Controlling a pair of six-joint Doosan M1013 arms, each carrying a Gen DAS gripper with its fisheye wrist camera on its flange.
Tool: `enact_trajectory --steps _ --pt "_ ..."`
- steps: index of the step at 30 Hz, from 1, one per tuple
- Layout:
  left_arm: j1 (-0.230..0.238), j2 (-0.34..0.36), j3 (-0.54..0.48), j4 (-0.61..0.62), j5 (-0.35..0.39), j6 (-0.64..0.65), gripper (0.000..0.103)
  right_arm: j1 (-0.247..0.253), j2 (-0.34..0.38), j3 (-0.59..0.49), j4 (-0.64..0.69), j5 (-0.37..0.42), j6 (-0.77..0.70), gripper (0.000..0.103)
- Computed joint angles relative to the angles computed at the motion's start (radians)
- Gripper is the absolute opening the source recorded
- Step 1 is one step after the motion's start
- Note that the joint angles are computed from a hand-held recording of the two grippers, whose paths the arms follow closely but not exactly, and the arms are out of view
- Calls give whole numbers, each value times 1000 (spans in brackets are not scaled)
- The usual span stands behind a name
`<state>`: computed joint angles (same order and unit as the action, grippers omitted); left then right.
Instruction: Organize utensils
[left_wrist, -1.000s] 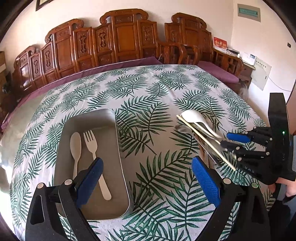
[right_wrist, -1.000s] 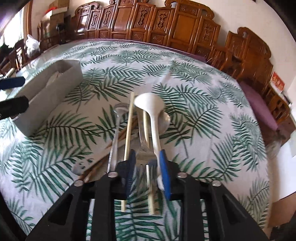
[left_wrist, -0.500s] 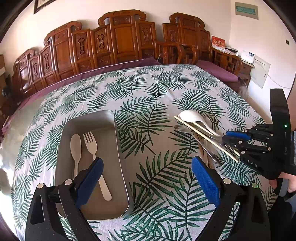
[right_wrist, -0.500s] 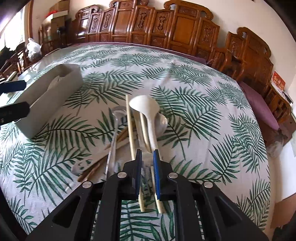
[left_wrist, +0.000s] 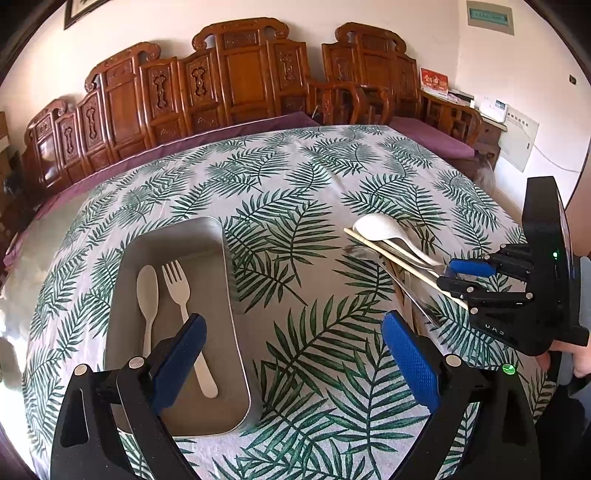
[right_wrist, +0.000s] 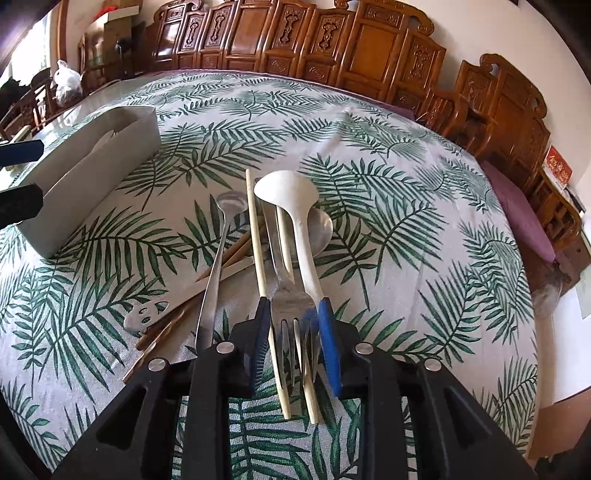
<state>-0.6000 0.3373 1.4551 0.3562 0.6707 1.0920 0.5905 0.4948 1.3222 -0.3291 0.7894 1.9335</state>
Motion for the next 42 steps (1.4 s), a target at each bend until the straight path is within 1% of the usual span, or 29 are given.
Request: enact_trajectory --steps 4,10,13,15,17,19,22,23,25,31,33,34,35,37,38,42 --pt "-4 3 -2 4 5 -2 92 -2 0 0 8 2 -11 29" --pt "-13 10 -6 -2 16 10 92 -22 -20 21 47 -46 18 28" --pt "-17 15 -11 -19 22 20 92 -47 -31 33 149 -80 5 27" --pt "-20 22 -19 -24 29 24 92 -70 -38 43 254 -104 -27 27" --pt "-26 32 -31 -16 43 25 92 -94 -44 56 366 -121 -59 20" --pt "-30 41 -42 -12 52 26 92 -105 -47 64 397 -127 -62 18" --pt "-34 56 -61 -14 65 25 92 -110 -45 65 399 -118 -63 17" --pt "-35 62 -68 -15 70 24 92 -111 -43 64 399 -115 -61 8" --pt "-36 80 -93 -40 84 34 92 -113 -47 69 402 -127 -61 5" --pt "-38 140 -168 -81 120 36 92 -122 -64 87 396 -172 -49 5" --pt "-38 157 -185 -102 128 39 91 -125 -74 98 395 -204 -34 5" --pt "-36 168 -197 -124 133 46 83 -126 -78 102 386 -217 -19 5" --pt "-35 175 -206 -141 140 51 79 -127 -80 105 384 -226 -14 5" --pt "-27 193 -226 -196 153 62 65 -128 -85 109 374 -245 3 5" --pt "-24 199 -233 -213 153 64 63 -128 -87 110 365 -248 12 5" --pt "-15 226 -270 -263 175 57 47 -129 -90 115 341 -266 42 5"
